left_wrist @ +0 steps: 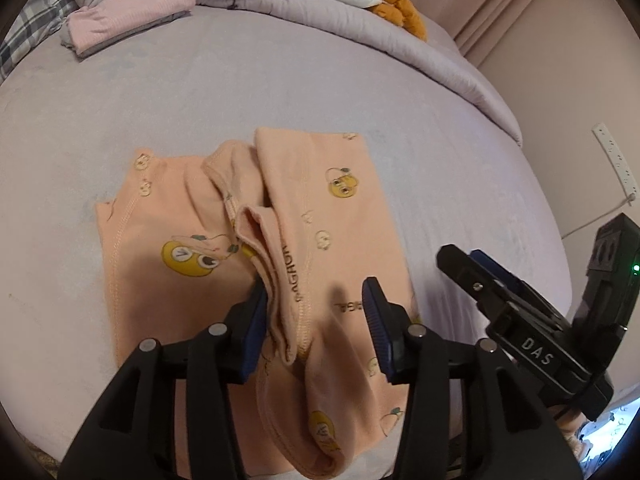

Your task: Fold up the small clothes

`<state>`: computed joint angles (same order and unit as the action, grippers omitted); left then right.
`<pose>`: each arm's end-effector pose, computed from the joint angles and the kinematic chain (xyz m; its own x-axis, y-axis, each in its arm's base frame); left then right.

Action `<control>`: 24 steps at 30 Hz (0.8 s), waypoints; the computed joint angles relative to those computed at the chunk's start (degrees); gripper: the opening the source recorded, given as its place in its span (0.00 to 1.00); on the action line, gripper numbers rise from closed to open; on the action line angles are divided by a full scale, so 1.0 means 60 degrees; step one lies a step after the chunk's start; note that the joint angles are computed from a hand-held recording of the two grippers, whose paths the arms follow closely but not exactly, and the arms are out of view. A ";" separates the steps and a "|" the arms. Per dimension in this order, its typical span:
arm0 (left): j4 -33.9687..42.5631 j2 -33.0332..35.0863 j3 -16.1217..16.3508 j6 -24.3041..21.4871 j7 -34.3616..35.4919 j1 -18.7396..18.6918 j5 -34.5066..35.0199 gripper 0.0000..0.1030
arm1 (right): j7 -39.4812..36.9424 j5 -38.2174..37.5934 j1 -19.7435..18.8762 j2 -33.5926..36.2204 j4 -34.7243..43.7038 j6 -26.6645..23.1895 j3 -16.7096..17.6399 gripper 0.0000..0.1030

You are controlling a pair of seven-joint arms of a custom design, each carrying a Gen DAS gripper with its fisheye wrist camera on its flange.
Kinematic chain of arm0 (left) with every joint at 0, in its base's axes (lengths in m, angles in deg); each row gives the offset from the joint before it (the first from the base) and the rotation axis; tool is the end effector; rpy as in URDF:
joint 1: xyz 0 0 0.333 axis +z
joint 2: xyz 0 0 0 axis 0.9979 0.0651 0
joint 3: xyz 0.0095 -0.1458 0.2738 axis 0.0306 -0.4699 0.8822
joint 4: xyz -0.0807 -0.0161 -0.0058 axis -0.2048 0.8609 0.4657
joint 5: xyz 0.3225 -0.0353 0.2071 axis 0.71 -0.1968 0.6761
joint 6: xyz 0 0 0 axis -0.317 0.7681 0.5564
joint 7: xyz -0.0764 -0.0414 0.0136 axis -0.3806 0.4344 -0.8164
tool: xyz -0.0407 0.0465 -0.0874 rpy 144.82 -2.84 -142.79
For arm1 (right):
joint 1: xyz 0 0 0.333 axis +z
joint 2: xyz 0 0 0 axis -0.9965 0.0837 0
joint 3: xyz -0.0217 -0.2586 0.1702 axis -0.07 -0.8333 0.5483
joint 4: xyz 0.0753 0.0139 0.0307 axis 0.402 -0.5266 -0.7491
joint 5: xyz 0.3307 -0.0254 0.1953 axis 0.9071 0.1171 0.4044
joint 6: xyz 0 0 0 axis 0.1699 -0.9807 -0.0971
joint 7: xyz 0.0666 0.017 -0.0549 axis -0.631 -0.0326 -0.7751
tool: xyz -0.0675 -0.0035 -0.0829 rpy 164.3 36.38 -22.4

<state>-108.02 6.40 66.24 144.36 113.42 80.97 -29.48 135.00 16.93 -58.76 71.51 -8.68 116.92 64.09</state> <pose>0.7134 -0.2190 0.5216 -0.4364 -0.8129 0.3857 -0.8661 0.2635 -0.4247 0.5980 0.3082 0.5208 -0.3371 -0.8948 -0.2928 -0.6642 0.4464 -0.5996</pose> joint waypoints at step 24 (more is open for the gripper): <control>-0.1649 -0.1242 -0.0042 0.1778 0.0634 0.0215 -0.0232 0.11 | 0.0109 -0.0024 -0.0004 -0.0040 -0.0083 0.0057 -0.0004 0.70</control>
